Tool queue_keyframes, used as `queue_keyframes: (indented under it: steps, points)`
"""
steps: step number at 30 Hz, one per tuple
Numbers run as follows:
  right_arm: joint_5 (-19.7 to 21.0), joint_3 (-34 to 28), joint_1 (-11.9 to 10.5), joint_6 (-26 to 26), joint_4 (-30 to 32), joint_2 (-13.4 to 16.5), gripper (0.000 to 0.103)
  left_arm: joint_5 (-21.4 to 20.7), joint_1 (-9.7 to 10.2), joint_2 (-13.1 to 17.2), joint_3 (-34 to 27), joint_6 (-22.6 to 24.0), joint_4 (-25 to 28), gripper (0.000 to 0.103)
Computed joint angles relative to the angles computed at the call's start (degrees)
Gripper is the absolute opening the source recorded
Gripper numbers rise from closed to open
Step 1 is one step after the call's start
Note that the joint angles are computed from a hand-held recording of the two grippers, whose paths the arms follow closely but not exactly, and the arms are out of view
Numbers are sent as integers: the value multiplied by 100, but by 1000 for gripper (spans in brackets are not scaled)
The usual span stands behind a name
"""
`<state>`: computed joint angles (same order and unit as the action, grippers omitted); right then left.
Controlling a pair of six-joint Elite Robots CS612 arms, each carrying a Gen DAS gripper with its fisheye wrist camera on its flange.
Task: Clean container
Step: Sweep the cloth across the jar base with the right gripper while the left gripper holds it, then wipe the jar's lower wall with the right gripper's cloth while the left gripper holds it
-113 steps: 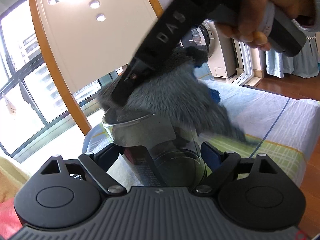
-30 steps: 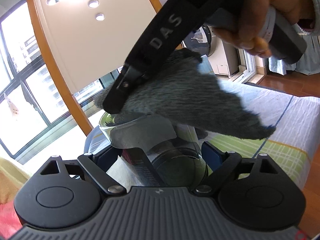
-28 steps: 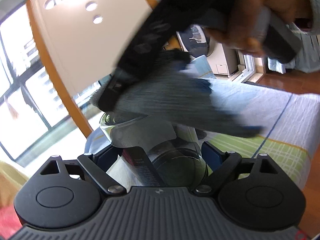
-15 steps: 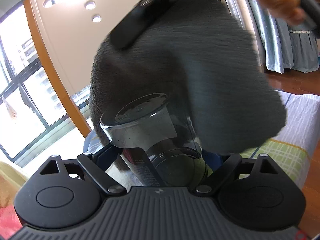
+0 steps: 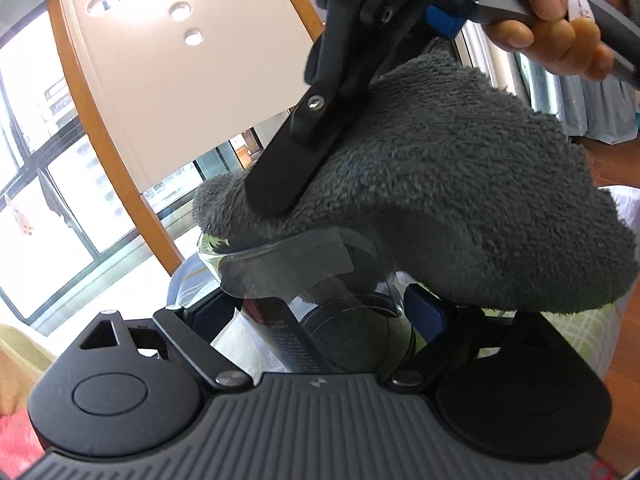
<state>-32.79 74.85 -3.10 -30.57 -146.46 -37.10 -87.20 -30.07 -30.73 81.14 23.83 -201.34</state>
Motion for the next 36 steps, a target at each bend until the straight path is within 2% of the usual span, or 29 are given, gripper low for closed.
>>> queue_keyframes:
  steps: [3, 5, 9, 14, 20, 25, 32, 34, 36]
  points:
    - [130, 37, 20, 140, -751, 127, 5, 28, -12, 4, 20, 81, -35, 93]
    - [-41, 78, 81, 247, -1482, 189, 5, 45, -16, 5, 18, 69, -19, 93]
    - [-891, 205, 253, 186, -2787, 199, 4, 95, -28, 7, 25, 66, -14, 93]
    - [-2053, 360, 465, -179, -4040, 234, 5, 142, -40, -1, 42, 56, -1, 93]
    - [-2913, 540, 592, -573, -5070, 317, 5, 227, -58, -27, 88, -45, 28, 93]
    - [-3345, 619, 647, -782, -5493, 364, 6, 249, -61, -39, 125, -98, 17, 93]
    - [-3635, 825, 653, -834, -5535, 243, 6, 247, -59, -73, 189, -88, -11, 93]
    - [-3592, 906, 619, -586, -5327, 138, 6, 200, -25, -137, 209, -108, 102, 92]
    - [-3146, 1015, 498, -9, -5045, -1, 6, 201, -15, -154, 221, -37, 123, 92]
